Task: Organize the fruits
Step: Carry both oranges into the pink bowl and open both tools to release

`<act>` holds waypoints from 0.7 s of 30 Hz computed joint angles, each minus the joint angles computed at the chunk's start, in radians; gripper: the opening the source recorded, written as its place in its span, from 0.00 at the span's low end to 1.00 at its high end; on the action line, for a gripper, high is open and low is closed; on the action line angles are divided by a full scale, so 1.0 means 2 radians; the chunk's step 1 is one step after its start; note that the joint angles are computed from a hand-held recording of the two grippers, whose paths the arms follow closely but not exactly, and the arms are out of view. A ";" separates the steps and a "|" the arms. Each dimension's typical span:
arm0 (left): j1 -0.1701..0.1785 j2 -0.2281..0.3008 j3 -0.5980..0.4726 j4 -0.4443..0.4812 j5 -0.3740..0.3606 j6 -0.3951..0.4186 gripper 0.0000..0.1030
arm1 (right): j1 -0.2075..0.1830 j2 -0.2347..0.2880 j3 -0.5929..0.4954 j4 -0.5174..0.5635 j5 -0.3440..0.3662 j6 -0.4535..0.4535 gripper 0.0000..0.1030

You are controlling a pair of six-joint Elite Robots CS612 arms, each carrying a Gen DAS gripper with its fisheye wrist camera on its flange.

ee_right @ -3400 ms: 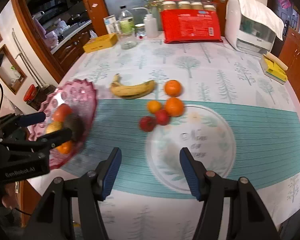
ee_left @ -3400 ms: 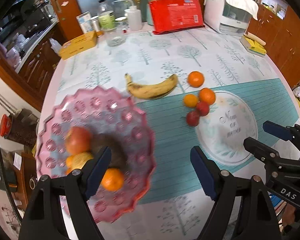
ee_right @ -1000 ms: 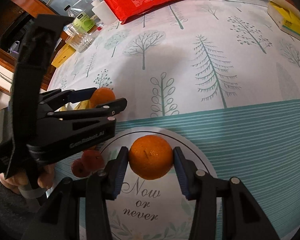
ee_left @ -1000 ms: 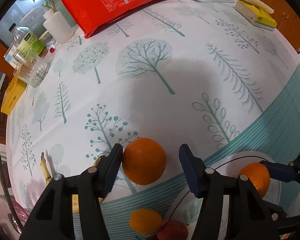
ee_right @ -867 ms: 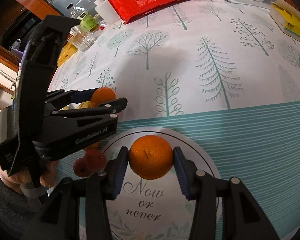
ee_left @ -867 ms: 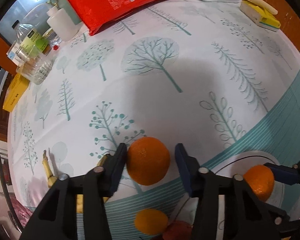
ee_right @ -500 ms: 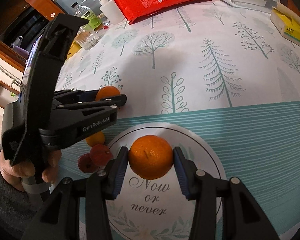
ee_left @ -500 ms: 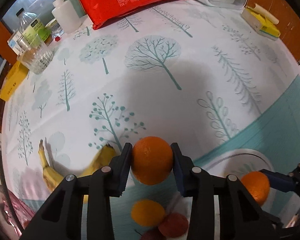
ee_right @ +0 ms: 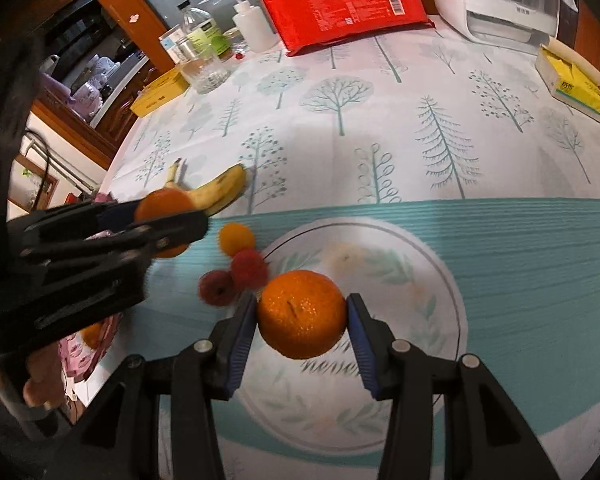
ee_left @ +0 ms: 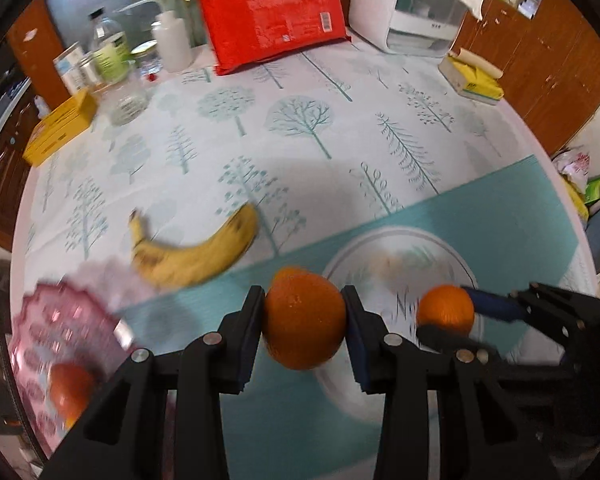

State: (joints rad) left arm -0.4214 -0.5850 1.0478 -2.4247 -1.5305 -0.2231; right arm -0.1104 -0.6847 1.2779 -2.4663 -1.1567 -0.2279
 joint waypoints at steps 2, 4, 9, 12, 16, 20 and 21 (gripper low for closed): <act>0.002 -0.024 0.040 -0.020 -0.001 -0.002 0.36 | 0.003 -0.010 0.014 -0.009 0.000 0.001 0.45; 0.005 -0.045 0.074 -0.035 0.000 -0.004 0.36 | 0.007 -0.022 0.030 -0.018 0.000 0.001 0.45; 0.016 -0.092 0.149 -0.076 0.000 -0.020 0.36 | 0.020 -0.046 0.058 -0.036 0.007 -0.005 0.45; 0.023 -0.113 0.185 -0.098 0.000 -0.030 0.36 | 0.030 -0.056 0.068 -0.046 0.013 -0.011 0.45; 0.034 -0.135 0.221 -0.120 0.008 -0.040 0.36 | 0.047 -0.063 0.072 -0.055 0.020 -0.025 0.45; 0.046 -0.147 0.243 -0.139 0.019 -0.047 0.36 | 0.065 -0.065 0.070 -0.061 0.021 -0.033 0.45; 0.050 -0.150 0.248 -0.142 0.021 -0.048 0.36 | 0.070 -0.064 0.069 -0.061 0.022 -0.035 0.45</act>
